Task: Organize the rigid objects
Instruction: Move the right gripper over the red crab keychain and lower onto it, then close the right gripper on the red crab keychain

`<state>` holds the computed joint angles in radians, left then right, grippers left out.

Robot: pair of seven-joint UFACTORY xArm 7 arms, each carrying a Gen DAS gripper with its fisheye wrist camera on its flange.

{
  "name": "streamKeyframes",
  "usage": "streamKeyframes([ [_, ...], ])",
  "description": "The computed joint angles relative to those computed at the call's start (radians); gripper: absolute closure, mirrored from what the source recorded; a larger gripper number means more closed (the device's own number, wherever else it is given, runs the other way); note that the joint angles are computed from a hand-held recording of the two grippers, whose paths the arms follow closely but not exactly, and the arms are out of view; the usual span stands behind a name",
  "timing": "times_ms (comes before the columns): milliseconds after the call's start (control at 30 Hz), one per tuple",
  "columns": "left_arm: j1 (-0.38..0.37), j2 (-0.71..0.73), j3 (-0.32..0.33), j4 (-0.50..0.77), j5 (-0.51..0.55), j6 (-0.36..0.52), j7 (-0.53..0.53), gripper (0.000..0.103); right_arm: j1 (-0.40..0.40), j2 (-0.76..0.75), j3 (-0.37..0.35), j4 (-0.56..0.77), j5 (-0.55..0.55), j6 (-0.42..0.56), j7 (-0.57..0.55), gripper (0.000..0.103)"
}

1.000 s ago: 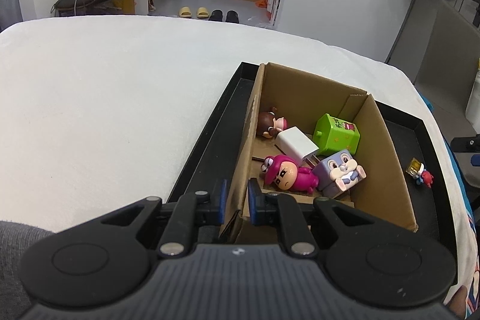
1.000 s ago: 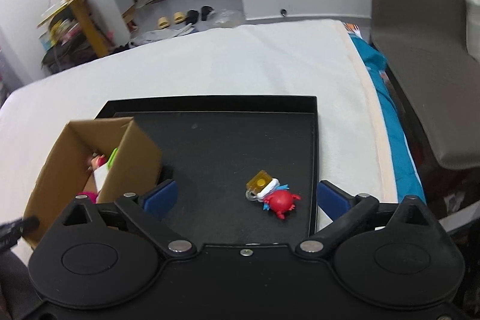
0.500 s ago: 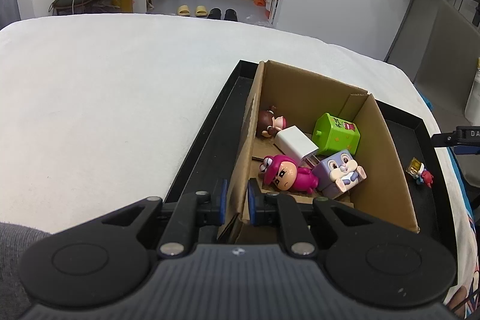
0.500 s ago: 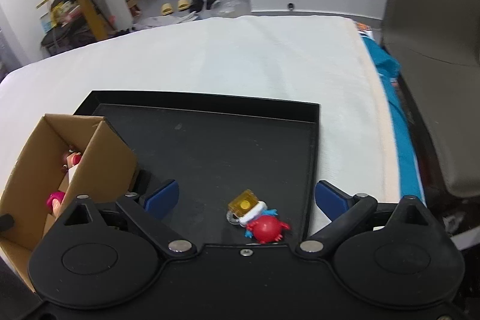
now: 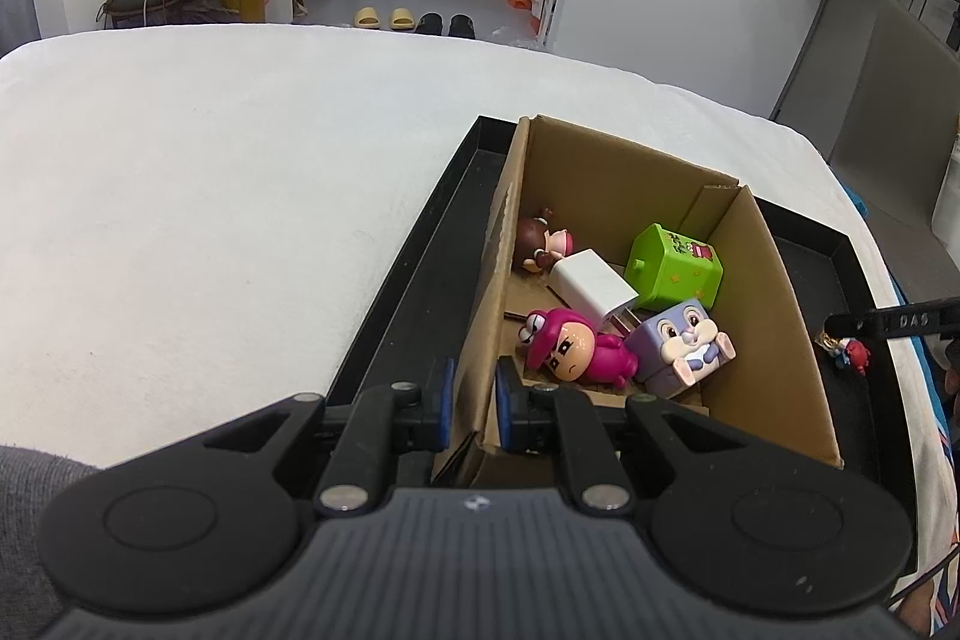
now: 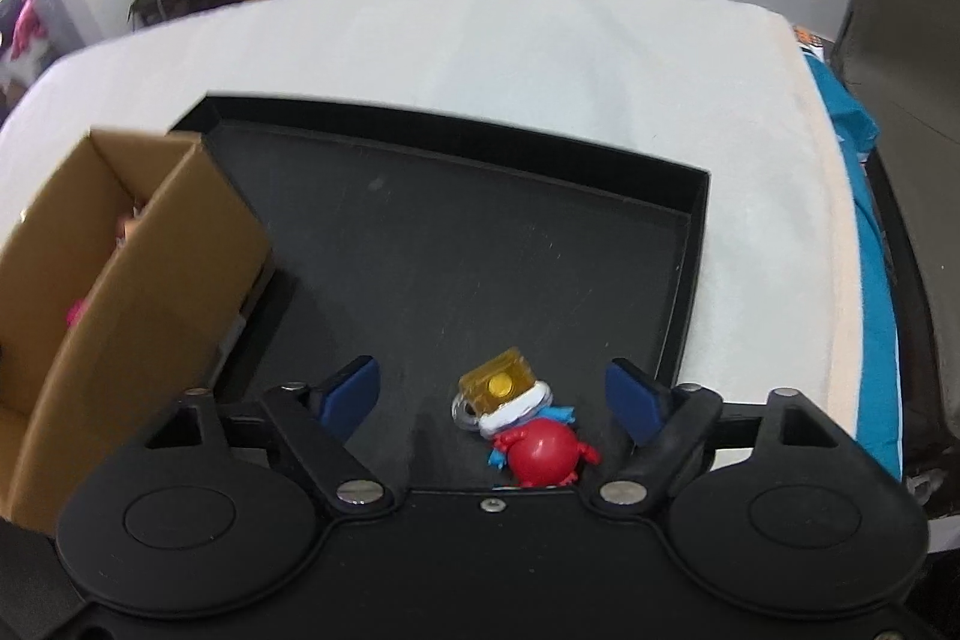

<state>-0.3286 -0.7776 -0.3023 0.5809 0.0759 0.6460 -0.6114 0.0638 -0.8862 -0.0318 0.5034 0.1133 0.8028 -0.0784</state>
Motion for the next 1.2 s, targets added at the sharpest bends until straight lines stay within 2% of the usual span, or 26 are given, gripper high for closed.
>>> streamKeyframes([
  [100, -0.001, 0.000, 0.002, -0.001, -0.002, -0.001, 0.000, 0.090, -0.003, -0.002, 0.012, -0.004, -0.022, 0.020, -0.009, 0.026],
  [467, -0.006, -0.014, 0.009, -0.011, -0.009, -0.008, 0.005, 0.090, 0.009, -0.027, 0.029, -0.005, -0.045, 0.101, -0.029, 0.056],
  [700, -0.006, -0.016, 0.008, -0.012, -0.012, -0.010, 0.009, 0.090, 0.010, -0.026, 0.044, 0.006, -0.054, 0.118, -0.013, 0.056],
  [1100, -0.003, -0.003, 0.004, -0.003, -0.010, -0.007, 0.007, 0.090, -0.002, 0.011, 0.069, -0.026, -0.130, 0.027, -0.031, 0.049],
  [1200, -0.002, -0.002, 0.004, -0.002, -0.009, -0.007, 0.006, 0.090, -0.004, 0.014, 0.064, -0.027, -0.132, 0.018, -0.029, 0.050],
])
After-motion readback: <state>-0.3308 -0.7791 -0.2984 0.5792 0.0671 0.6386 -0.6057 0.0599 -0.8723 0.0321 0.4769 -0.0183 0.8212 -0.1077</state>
